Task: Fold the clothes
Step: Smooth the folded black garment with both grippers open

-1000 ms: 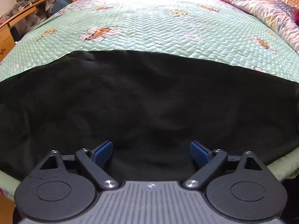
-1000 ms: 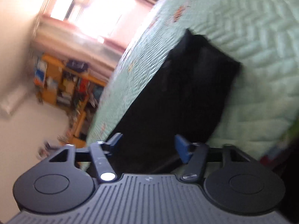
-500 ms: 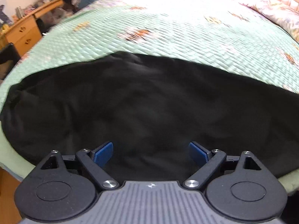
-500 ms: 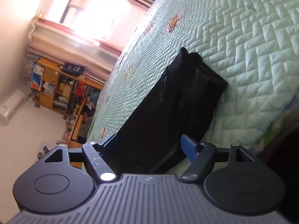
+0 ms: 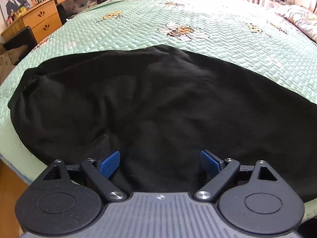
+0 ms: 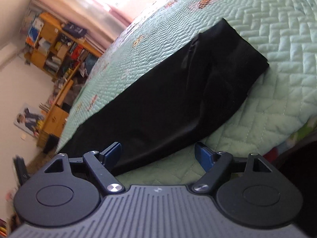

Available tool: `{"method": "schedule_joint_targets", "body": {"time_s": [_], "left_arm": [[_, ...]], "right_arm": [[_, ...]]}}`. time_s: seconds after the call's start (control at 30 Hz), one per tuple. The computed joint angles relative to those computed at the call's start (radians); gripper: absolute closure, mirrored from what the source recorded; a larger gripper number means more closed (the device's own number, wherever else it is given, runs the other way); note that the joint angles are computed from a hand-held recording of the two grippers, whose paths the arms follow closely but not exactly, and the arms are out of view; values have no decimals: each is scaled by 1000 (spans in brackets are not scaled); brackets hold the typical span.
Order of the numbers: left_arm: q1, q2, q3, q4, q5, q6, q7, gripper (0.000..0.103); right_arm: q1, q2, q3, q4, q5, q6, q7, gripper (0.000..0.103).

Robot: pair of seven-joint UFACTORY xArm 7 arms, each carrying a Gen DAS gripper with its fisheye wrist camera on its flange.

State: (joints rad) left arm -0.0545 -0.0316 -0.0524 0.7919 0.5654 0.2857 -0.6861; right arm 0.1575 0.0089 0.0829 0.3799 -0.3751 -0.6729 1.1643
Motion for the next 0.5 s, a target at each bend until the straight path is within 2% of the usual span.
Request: {"method": "schedule_joint_targets", "body": {"time_s": [0.27,0.37,0.5], "left_arm": [[2,17,10,-3,19,-27,-10,8],[2,21,15,-5,-15,-36,22,7],[3,17,22,-18,-148,-56,123,6]], "right_arm": [[6,-43,-7,-24,16,30,24,21],[30,-62,-30,-29,17,44,39,21],[36,-118,25,-113,268,-44,-70,21]]}}
